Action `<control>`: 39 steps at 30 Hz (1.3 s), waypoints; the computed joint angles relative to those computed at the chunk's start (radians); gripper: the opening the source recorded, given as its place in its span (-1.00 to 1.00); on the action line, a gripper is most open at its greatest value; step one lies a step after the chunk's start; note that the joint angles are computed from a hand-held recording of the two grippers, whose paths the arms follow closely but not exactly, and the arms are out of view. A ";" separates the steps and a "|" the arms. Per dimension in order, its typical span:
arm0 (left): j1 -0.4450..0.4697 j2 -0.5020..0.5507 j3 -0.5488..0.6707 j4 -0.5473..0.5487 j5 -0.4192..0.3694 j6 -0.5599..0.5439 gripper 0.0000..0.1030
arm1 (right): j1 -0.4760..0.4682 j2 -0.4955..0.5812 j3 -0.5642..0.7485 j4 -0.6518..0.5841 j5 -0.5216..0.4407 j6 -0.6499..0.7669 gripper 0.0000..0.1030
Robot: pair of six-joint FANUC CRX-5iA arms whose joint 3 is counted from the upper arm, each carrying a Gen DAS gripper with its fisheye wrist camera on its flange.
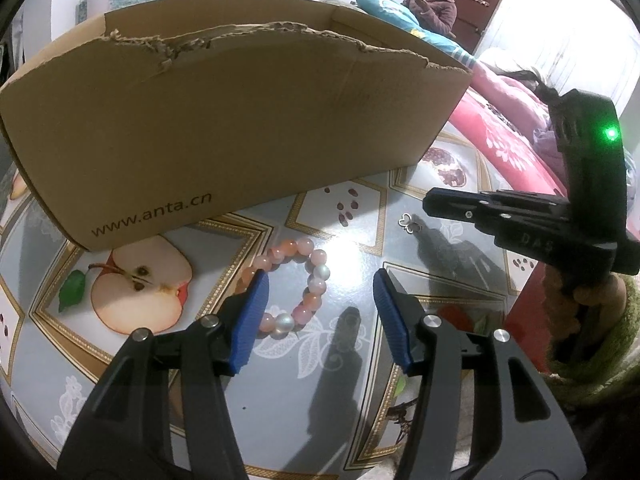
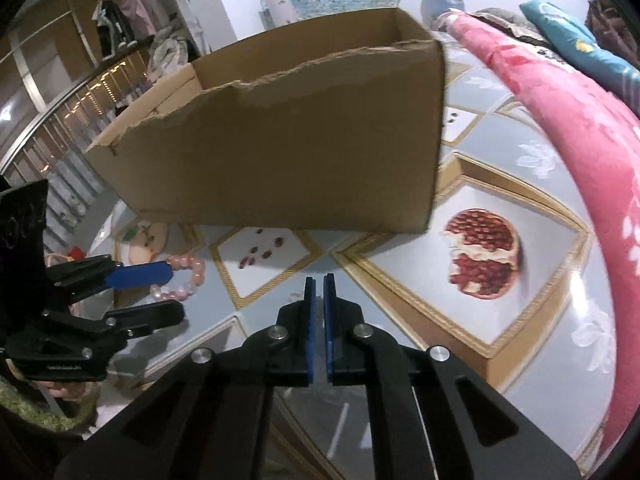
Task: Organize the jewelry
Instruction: 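Close the right tool on the silver butterfly earring and lift it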
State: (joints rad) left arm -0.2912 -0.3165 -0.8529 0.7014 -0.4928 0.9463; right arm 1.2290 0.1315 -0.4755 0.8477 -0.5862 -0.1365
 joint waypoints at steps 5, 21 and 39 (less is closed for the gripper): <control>-0.002 0.001 0.004 -0.016 0.003 0.012 0.01 | 0.019 0.027 0.027 -0.034 -0.025 0.055 -0.92; -0.005 -0.003 -0.004 -0.006 0.015 0.019 0.01 | 0.035 0.057 0.061 -0.011 -0.019 0.175 -0.54; 0.002 -0.011 -0.005 -0.012 0.009 0.031 0.01 | 0.010 0.064 0.073 -0.076 0.041 0.328 -0.70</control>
State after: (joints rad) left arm -0.2897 -0.3276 -0.8577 0.6892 -0.4840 0.9777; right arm 1.2391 0.1959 -0.4024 0.7713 -0.5452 0.1915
